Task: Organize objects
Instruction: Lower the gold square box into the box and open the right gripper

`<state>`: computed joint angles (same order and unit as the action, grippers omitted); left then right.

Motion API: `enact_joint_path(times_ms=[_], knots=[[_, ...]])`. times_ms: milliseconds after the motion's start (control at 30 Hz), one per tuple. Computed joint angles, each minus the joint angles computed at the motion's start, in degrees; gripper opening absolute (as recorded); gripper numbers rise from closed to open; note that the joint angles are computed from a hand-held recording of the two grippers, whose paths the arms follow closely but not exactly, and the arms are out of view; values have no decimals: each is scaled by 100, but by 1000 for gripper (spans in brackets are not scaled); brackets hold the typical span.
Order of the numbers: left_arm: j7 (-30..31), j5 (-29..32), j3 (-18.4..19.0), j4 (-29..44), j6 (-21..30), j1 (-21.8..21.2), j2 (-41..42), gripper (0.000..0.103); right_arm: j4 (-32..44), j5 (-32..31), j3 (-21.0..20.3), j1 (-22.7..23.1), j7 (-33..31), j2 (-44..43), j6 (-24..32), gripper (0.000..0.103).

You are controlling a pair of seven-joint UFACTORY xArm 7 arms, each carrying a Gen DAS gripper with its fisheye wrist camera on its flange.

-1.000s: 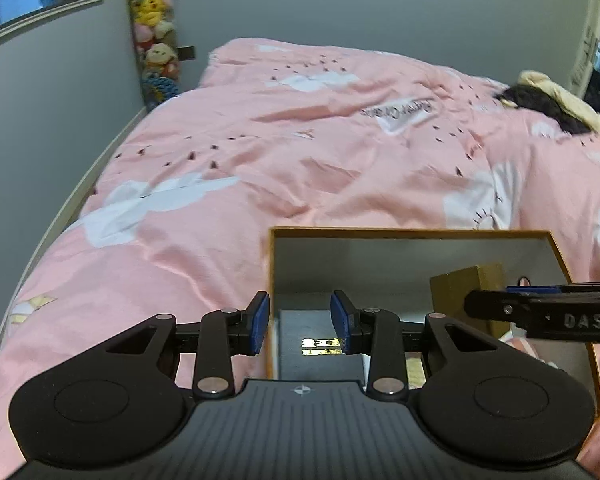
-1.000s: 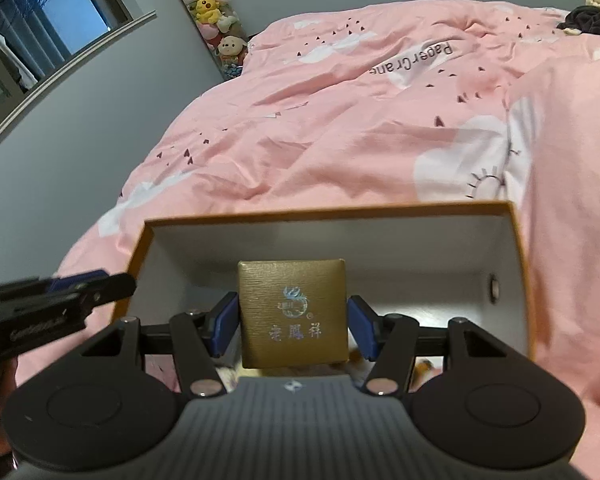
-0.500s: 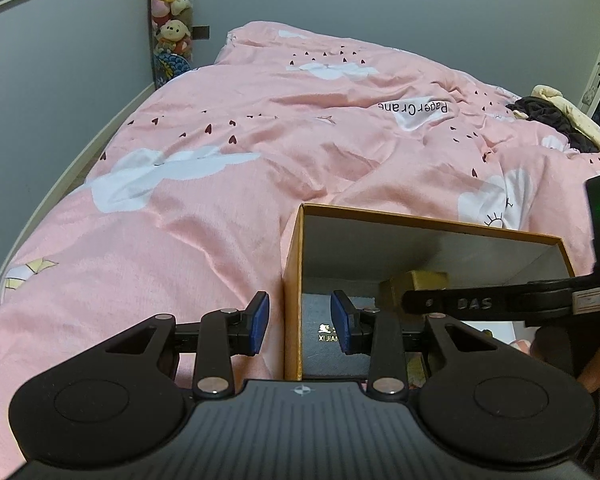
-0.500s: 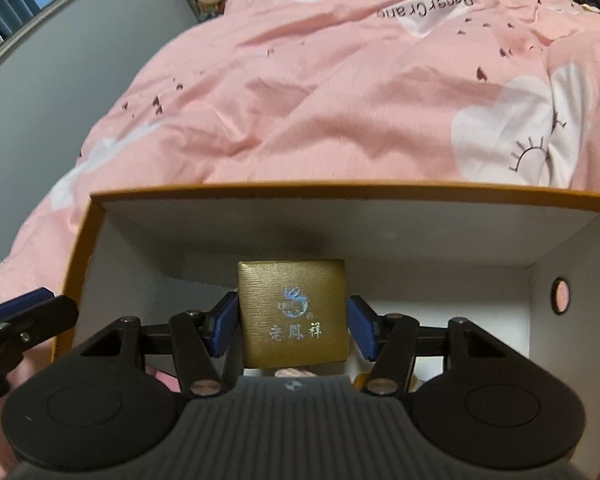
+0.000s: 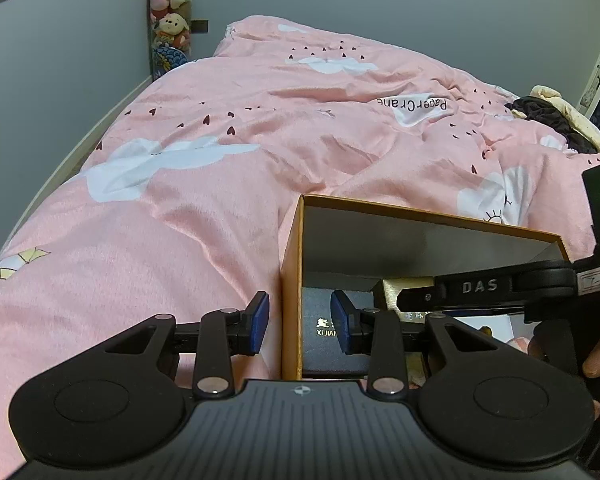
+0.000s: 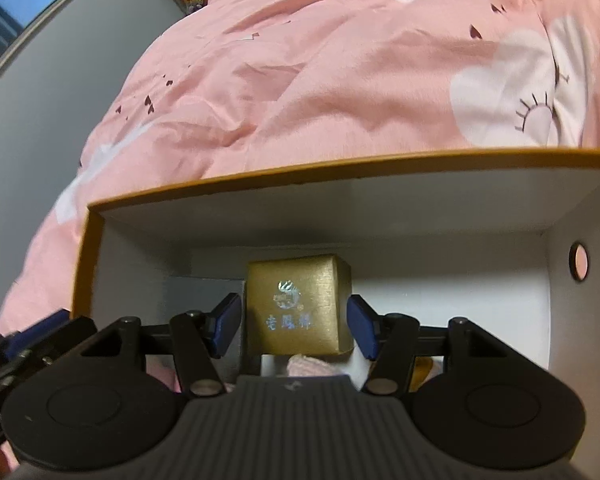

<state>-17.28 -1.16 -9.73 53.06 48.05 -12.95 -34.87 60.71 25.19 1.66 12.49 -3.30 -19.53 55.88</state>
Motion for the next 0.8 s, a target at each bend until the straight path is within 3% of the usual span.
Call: enact_joint_path(times_ms=[67, 133, 233, 500, 800], knots=[[-19, 7, -10, -3, -4, 3, -13, 39, 0, 87, -48, 0, -3, -23, 59, 61], [-32, 17, -17, 7, 7, 5, -21, 39, 7, 66, -47, -19, 26, -34, 122, 44], [-17, 11, -14, 9, 11, -14, -34, 39, 8, 133, -76, -13, 23, -34, 238, 36], [-81, 112, -97, 30, 81, 6, -197, 39, -141, 85, -31, 18, -214, -251, 57, 35], [409, -486, 148, 47, 331, -423, -700, 39, -515, -126, -157, 183, -958, -1247, -46, 35]])
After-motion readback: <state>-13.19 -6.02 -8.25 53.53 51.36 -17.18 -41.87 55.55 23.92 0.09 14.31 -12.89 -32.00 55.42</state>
